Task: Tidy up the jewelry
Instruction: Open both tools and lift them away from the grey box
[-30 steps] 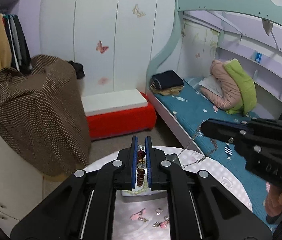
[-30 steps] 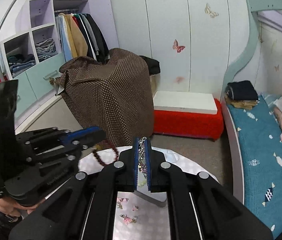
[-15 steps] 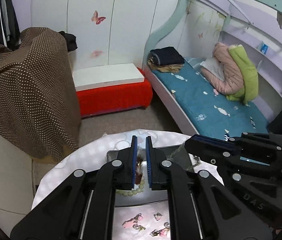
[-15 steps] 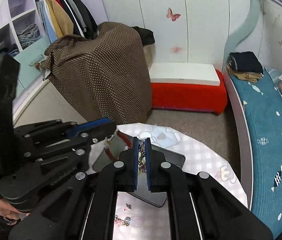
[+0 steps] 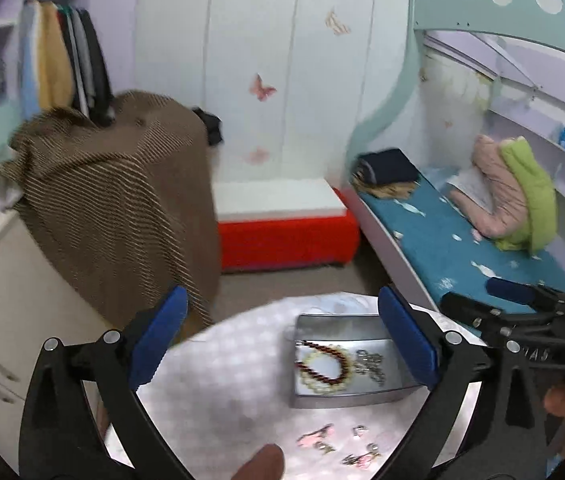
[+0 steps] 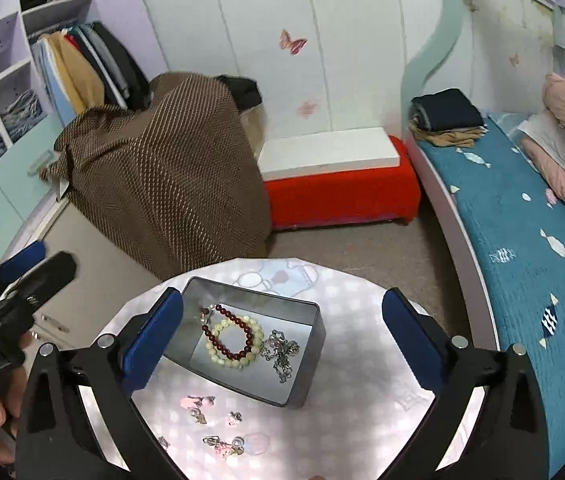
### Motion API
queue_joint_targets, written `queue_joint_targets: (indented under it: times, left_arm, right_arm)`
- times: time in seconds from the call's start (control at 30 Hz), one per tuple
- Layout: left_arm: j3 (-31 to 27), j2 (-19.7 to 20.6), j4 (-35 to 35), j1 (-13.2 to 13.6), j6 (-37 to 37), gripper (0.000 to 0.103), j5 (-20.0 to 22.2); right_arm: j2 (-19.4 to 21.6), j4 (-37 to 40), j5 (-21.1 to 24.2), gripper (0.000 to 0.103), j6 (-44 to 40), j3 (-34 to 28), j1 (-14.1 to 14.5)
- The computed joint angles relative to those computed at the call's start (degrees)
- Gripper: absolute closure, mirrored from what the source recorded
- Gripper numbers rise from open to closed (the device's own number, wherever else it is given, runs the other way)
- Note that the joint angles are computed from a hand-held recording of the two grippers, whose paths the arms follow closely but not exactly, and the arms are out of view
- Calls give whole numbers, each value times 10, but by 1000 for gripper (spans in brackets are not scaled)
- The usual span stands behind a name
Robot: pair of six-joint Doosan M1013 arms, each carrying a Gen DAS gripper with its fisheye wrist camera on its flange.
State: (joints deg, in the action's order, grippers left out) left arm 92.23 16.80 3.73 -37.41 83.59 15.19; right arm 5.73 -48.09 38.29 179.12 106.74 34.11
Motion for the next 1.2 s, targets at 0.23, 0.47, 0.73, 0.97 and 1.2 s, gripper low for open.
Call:
queue_joint_targets:
  times: [0.23, 0.47, 0.73, 0.97, 1.2]
  left_arm:
    - [57, -55, 235, -6, -234, 5, -49]
    - [101, -102, 534, -14, -535, 5, -55]
    - [153, -150, 758, -30, -772, 5, -25]
    - [194, -184, 840, -44, -863, 5, -4]
    - [222, -206, 843, -55, -874, 5, 11]
  right_arm:
    - [-16, -80, 39, 7, 79, 4, 36]
    - [-25, -133, 94, 7, 115, -2, 79]
    - [-29, -190, 195, 7, 154, -6, 143]
    - [-26, -213, 270, 7, 172, -7, 191]
    - [-21, -218, 313, 7, 194, -3, 225]
